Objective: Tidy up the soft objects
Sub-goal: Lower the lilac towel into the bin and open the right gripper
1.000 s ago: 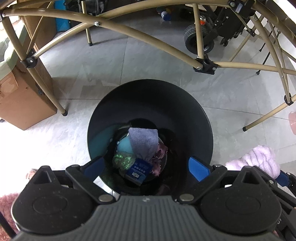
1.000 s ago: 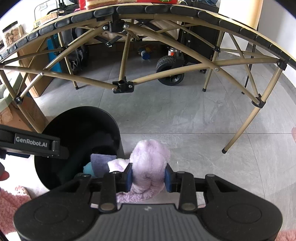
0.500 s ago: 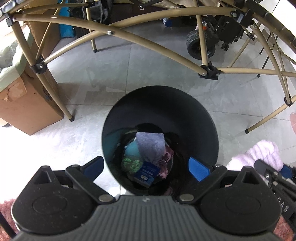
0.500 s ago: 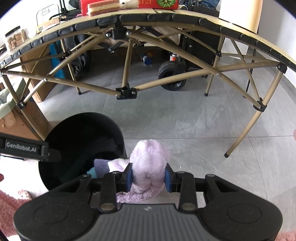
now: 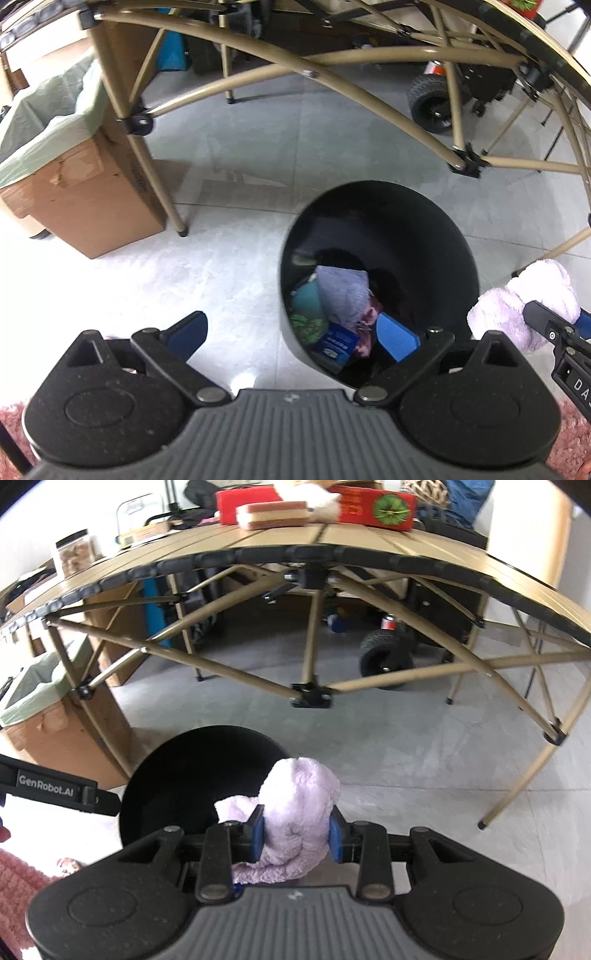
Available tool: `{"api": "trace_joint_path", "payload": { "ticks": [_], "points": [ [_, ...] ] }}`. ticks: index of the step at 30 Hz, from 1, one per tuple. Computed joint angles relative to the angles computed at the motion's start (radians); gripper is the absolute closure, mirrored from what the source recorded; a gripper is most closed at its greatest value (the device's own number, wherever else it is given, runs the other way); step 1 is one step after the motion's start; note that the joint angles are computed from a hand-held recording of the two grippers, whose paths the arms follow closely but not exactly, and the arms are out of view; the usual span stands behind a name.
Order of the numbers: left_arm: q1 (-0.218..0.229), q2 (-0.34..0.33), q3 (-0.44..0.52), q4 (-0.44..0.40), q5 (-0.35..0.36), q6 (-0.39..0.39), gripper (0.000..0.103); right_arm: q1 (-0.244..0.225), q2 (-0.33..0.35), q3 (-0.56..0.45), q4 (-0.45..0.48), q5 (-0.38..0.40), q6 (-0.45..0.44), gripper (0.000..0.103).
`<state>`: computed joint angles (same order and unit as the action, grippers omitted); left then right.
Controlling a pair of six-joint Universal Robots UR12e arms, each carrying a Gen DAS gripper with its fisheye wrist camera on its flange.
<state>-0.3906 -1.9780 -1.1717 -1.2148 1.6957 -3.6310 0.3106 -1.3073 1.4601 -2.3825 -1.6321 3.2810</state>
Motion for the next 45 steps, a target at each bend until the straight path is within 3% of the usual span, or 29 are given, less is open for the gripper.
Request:
{"api": "trace_joint_path", "payload": {
  "ticks": [19, 32, 45],
  "points": [
    [0.015, 0.011, -0.019, -0.039, 0.095, -0.044, 0.003, 0.041, 0.145, -0.176, 0.118, 0.08, -0.1, 0.07],
    [0.013, 0.008, -0.02, -0.057, 0.123, -0.04, 0.003, 0.06, 0.169, -0.184, 0.16, 0.04, -0.114, 0.069],
    [0.009, 0.002, -0.015, -0.06, 0.126, -0.035, 0.003, 0.053, 0.169, -0.175, 0.168, 0.05, -0.091, 0.066]
  ]
}}
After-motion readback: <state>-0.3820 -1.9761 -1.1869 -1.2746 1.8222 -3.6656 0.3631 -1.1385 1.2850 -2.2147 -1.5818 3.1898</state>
